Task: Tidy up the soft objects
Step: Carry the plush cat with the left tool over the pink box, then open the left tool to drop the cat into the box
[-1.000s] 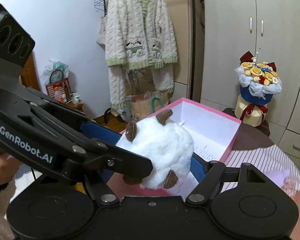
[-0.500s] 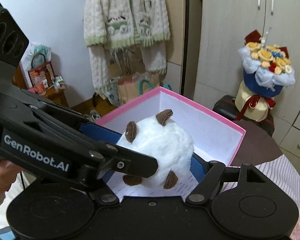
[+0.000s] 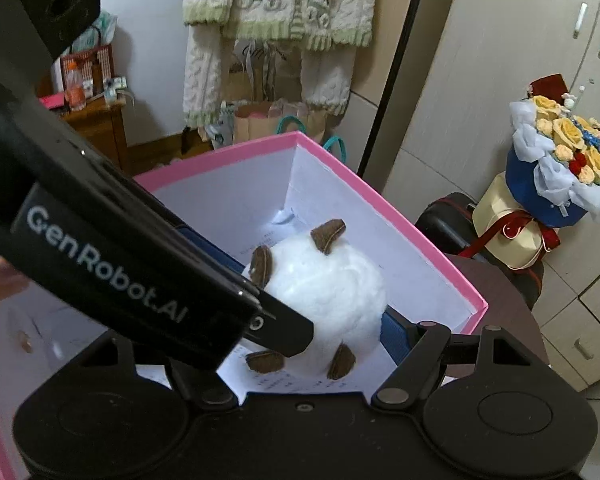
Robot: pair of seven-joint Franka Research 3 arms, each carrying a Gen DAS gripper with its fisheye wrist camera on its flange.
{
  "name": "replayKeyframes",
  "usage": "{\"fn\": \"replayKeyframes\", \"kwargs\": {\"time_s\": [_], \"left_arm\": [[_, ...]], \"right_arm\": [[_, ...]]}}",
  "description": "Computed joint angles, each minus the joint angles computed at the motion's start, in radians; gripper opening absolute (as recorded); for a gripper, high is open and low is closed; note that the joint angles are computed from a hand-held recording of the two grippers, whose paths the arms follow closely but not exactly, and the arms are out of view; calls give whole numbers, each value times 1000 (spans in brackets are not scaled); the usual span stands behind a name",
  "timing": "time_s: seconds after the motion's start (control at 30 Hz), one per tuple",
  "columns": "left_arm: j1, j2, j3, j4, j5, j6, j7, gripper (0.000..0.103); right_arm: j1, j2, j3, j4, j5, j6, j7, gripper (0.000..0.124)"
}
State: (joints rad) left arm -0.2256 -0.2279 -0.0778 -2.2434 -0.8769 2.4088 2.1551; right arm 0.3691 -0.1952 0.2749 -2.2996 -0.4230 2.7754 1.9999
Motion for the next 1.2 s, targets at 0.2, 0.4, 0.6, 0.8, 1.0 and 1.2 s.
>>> {"fn": "replayKeyframes", "kwargs": {"time_s": [0.2,0.4,0.6,0.8,1.0,1.2], "left_arm": [[-6,-4,-17,-11,-1,62,5,49],[-68,-93,-8,-100,24,234,103,58],[-121,-231,61,-178,74,209,155,66],[-176,-418,104,-298,170,233,163,69],[-235,-609,136,-397,282,203,138,73],[-286,-770,158,-457,382,106,75,75]], "right_arm": [[-22,29,15,27,-102,-53,39,82],[-17,-26,6,-21,-211,-18,187,82],[-14,-202,32,-161,-85,66,169,82],[30,-403,50,-296,79,82,146,82],[81,-578,70,-391,211,57,130,82],[98,-749,126,-449,316,-26,134,82]]}}
